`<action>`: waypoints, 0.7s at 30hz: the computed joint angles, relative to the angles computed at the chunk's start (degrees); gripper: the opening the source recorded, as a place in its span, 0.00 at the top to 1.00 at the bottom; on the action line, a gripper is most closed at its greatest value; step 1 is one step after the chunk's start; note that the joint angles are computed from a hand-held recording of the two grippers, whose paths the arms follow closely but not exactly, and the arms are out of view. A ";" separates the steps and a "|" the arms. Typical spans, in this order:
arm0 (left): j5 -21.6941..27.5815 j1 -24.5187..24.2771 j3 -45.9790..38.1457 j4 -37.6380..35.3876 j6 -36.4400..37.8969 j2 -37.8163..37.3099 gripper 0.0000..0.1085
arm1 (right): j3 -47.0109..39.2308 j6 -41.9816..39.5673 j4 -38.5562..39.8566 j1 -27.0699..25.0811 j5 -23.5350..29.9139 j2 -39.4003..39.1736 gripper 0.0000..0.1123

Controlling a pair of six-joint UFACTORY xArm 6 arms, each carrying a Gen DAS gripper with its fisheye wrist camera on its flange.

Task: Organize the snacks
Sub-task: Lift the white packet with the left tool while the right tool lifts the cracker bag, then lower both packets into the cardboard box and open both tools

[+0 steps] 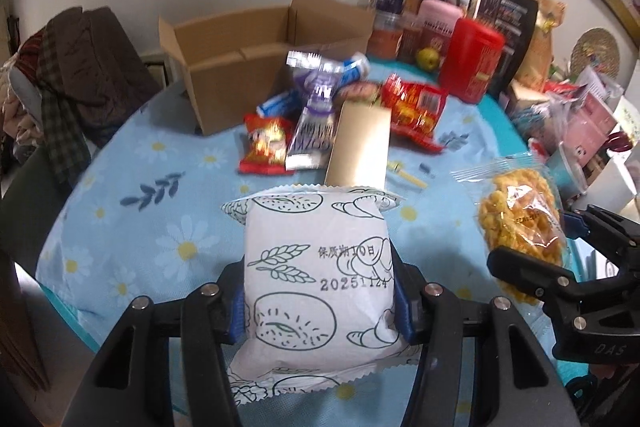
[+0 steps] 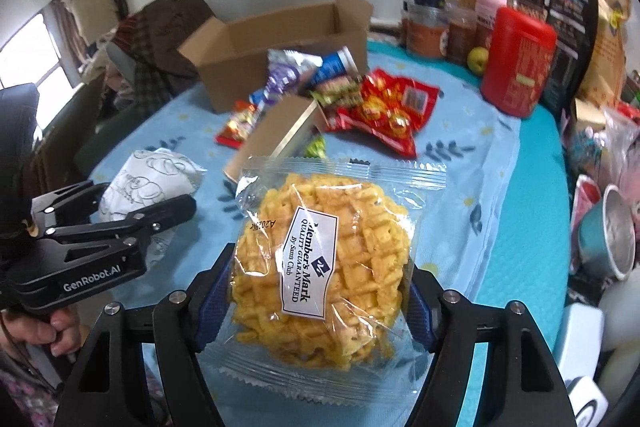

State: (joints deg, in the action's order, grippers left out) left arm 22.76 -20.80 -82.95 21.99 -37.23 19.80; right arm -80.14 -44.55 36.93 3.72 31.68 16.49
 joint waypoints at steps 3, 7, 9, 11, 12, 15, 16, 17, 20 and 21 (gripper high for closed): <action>-1.02 0.07 -0.57 0.63 -0.22 -0.38 0.50 | -0.95 -1.64 1.50 0.23 0.17 -0.49 0.34; -2.47 0.57 -2.32 2.32 -0.87 -0.51 0.50 | -2.81 -4.07 3.59 0.31 0.78 -0.77 0.34; -3.11 0.83 -3.35 2.87 -0.94 -0.41 0.50 | -4.34 -5.39 4.33 0.37 0.89 -0.61 0.34; -3.60 1.16 -5.42 3.71 -0.84 0.24 0.50 | -6.40 -6.46 4.67 0.53 0.63 0.10 0.34; -3.81 1.31 -6.03 3.90 -0.72 0.43 0.50 | -7.30 -6.58 4.62 0.56 0.59 0.50 0.34; -4.06 1.69 -9.52 3.66 0.41 1.94 0.50 | -11.89 -7.89 5.72 0.58 1.28 2.69 0.34; -4.01 1.89 -11.16 3.55 0.85 2.78 0.50 | -13.60 -8.34 6.22 0.60 1.62 3.56 0.34; -3.91 2.01 -12.36 3.64 0.97 3.42 0.50 | -14.85 -8.86 6.74 0.57 1.89 4.19 0.34; -3.19 2.64 -17.23 3.60 1.62 6.02 0.50 | -21.08 -10.09 7.71 0.76 3.06 7.62 0.34; -2.99 2.80 -18.36 3.52 1.75 6.65 0.50 | -22.71 -10.32 7.94 0.81 3.36 8.54 0.34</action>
State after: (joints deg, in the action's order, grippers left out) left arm 19.77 -18.00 -101.31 25.51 -35.47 26.45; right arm -102.85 -54.87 44.88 4.53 35.04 25.03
